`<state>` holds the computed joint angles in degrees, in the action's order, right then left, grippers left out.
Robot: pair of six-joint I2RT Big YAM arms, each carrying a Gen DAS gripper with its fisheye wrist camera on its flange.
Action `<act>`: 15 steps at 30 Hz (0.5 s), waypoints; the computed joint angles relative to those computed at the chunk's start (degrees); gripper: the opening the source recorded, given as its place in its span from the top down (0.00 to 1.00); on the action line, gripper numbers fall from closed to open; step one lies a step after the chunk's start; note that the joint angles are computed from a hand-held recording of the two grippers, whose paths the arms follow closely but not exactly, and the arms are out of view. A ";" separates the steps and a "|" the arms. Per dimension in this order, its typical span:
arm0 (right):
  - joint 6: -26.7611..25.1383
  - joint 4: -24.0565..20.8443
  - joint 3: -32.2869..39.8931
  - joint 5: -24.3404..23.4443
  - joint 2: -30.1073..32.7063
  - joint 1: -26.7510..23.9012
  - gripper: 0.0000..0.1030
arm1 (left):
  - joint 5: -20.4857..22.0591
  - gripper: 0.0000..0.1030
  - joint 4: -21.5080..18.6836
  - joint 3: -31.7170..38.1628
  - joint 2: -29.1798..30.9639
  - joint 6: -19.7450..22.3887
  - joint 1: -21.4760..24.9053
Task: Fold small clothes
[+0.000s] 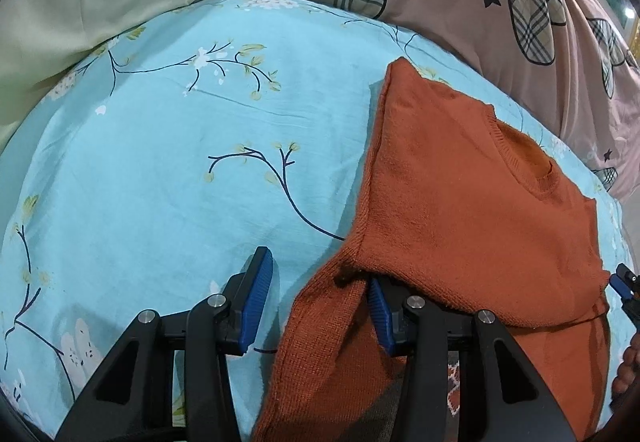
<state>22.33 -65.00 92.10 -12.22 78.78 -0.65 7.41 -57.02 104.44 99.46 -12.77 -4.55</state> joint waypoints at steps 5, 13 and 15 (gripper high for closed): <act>5.41 -0.25 -0.68 1.43 0.54 -1.77 0.65 | 2.67 0.54 -0.09 0.33 0.26 -1.69 0.94; 5.07 -2.13 -4.85 0.10 -8.55 -2.75 0.54 | 3.24 0.55 -4.13 -0.48 -2.47 2.01 1.64; 4.53 -3.44 -7.39 -0.14 -11.76 -3.30 0.54 | 4.65 0.55 -4.29 -2.56 -4.73 3.52 2.21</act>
<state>26.86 -68.44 84.72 -12.36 67.02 -3.95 12.06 -61.31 101.88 94.73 -9.25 -2.34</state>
